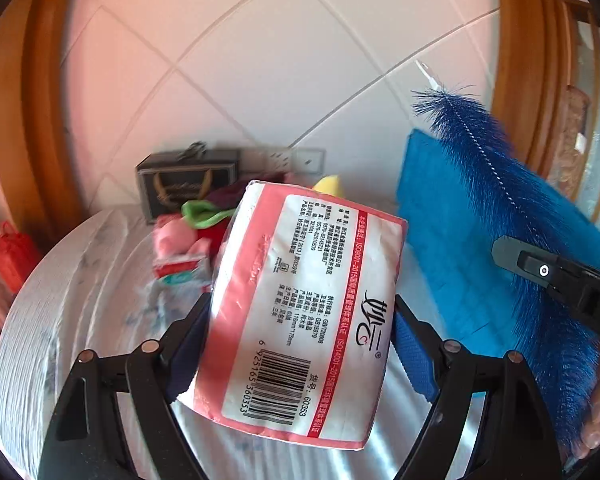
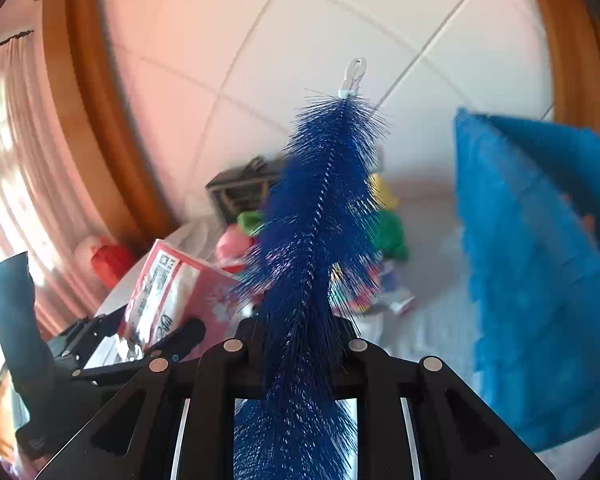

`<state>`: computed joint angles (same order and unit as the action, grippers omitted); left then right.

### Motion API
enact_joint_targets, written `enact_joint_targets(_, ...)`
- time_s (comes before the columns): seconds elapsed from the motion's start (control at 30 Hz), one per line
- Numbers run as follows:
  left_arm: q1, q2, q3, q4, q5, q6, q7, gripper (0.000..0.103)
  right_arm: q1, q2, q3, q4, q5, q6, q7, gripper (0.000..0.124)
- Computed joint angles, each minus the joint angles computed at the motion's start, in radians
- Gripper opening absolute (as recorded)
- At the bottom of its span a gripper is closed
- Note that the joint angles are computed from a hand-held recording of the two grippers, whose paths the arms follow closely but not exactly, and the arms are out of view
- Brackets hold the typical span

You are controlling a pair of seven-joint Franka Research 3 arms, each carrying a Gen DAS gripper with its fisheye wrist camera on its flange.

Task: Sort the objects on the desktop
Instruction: 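Carry the tissue pack and blue brush over the blue crate with both tools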

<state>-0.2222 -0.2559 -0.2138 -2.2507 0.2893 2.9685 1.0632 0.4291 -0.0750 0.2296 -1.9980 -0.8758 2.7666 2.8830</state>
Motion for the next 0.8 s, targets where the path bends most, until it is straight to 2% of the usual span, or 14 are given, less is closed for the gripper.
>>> enact_joint_targets(0.1,-0.003,0.037,-0.052,0.087,0.033,-0.001,-0.043,0.083,-0.033,-0.103,-0.002,-0.055,-0.028,-0.034,-0.002,0.018)
enact_joint_targets(0.2,0.016,0.084,-0.124,0.192,0.15,-0.013,-0.142,0.083,-0.093,-0.209,0.008,-0.11,-0.047,-0.055,-0.016,0.018)
enact_joint_targets(0.3,-0.011,0.145,-0.159,0.312,0.249,-0.041,-0.224,0.083,-0.15,-0.321,0.005,-0.169,-0.045,-0.07,-0.052,0.018)
enact_joint_targets(0.47,-0.102,0.266,-0.173,0.5,0.396,-0.1,-0.33,0.084,-0.242,-0.454,-0.006,-0.244,-0.028,-0.087,-0.12,0.018)
enact_joint_targets(0.5,-0.125,0.292,-0.17,0.538,0.426,-0.114,-0.348,0.084,-0.284,-0.486,0.019,-0.255,-0.043,-0.129,-0.1,0.018)
enact_joint_targets(0.57,-0.175,0.351,-0.162,0.616,0.473,-0.149,-0.369,0.084,-0.325,-0.52,0.015,-0.278,-0.04,-0.133,-0.128,0.018)
enact_joint_targets(0.8,-0.341,0.568,-0.134,0.9,0.424,-0.307,-0.283,0.084,-0.494,-0.594,0.03,-0.349,-0.062,-0.113,-0.192,0.019)
